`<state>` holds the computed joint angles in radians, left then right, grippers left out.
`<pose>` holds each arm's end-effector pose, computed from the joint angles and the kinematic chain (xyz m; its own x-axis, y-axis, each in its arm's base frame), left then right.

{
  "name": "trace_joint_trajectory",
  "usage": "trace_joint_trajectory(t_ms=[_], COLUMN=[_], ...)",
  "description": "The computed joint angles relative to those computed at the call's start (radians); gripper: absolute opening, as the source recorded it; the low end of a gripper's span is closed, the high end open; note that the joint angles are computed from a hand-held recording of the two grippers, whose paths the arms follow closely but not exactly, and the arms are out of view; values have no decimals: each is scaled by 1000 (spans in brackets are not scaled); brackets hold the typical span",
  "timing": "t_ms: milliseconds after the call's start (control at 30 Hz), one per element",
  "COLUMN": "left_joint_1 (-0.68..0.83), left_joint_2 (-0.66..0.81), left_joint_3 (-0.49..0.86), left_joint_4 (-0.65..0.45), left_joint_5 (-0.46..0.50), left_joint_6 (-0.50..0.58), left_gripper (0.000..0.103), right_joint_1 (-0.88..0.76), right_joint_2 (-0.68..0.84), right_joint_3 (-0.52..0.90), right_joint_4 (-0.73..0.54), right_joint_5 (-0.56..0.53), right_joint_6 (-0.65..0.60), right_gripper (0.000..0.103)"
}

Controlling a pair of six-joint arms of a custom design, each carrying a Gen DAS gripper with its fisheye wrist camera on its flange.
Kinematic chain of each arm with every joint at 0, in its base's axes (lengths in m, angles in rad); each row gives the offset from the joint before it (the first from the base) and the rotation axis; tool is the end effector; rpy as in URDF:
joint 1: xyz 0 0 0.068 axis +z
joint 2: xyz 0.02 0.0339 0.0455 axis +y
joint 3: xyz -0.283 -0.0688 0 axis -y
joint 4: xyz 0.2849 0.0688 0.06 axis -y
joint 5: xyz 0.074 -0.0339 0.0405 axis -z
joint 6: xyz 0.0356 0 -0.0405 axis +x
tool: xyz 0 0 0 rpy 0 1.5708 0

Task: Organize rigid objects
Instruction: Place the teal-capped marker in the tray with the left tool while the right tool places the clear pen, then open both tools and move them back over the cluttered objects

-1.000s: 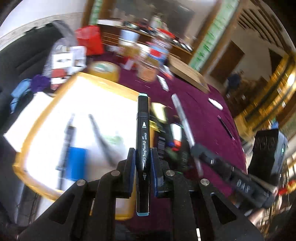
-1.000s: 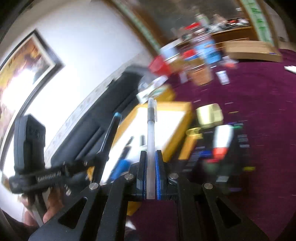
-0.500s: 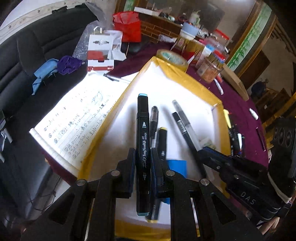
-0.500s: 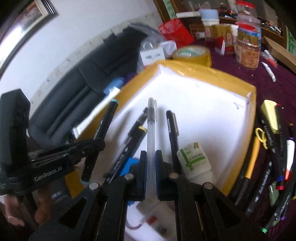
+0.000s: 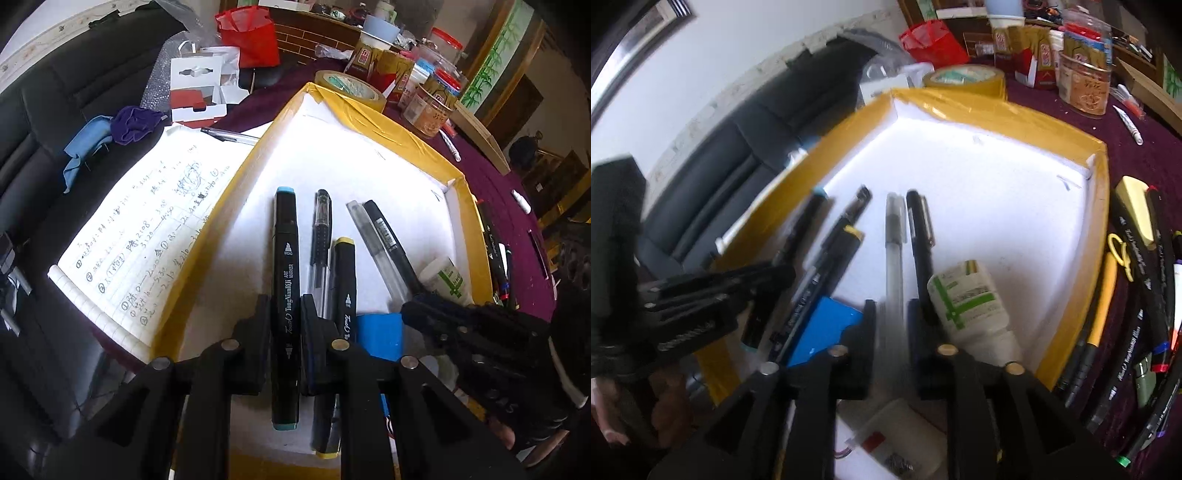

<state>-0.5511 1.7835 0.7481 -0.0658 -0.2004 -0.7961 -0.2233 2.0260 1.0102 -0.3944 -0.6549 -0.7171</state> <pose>0.2814 -0.1646 0.0786 -0.8433 -0.3037 -0.4434 -0.2377 0.9507 -0.1992 0.3577 -0.0590 0.0562 -0.7786 -0.3577 -0.5157 -0.5718 0.7429 0.3481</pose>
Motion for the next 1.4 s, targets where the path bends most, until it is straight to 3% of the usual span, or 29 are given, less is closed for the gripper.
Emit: trace_joint_trajectory(t_ms=[33,133,200,267,367,467,600,700,900,1067,1200,1333,1400], left_joint_1=[-4,-49,-102,-169,-258,-320,-372,-398,-426,-432,-432,-438,-438], left_joint_2=[-11,-68,-101,-101,-64,15,134,194,227,212,204,204,205], left_joint_3=[-4,-15,-6,33,95,185,326,411,475,450,435,437,438], left_joint_4=[-7,-46,-76,-105,-91,-67,-84,-121,-185,-183,-172,-168,-166], left_joint_5=[-4,-80,-139,-193,-226,-192,-119,-97,-94,-102,-104,-102,-102], left_joint_6=[-15,-75,-120,-151,-164,-147,-117,-109,-104,-131,-149,-138,-137], left_gripper=[14,15,24,39,51,52,52,52,52,52,52,52,52], right_joint_1=[-22,-128,-212,-304,-421,-525,-627,-670,-668,-614,-547,-478,-455], right_joint_2=[-8,-56,-60,-33,19,104,220,240,309,297,321,404,436], right_joint_3=[4,2,33,83,136,210,339,376,525,557,594,704,739], right_joint_4=[-26,-131,-267,-428,-561,-626,-687,-648,-698,-542,-411,-412,-409], right_joint_5=[-35,-175,-259,-316,-334,-310,-282,-285,-297,-261,-174,-73,-47], right_joint_6=[-21,-138,-263,-416,-562,-620,-608,-548,-454,-259,-125,-76,-72], right_gripper=[32,37,42,48,50,51,51,51,51,50,36,21,21])
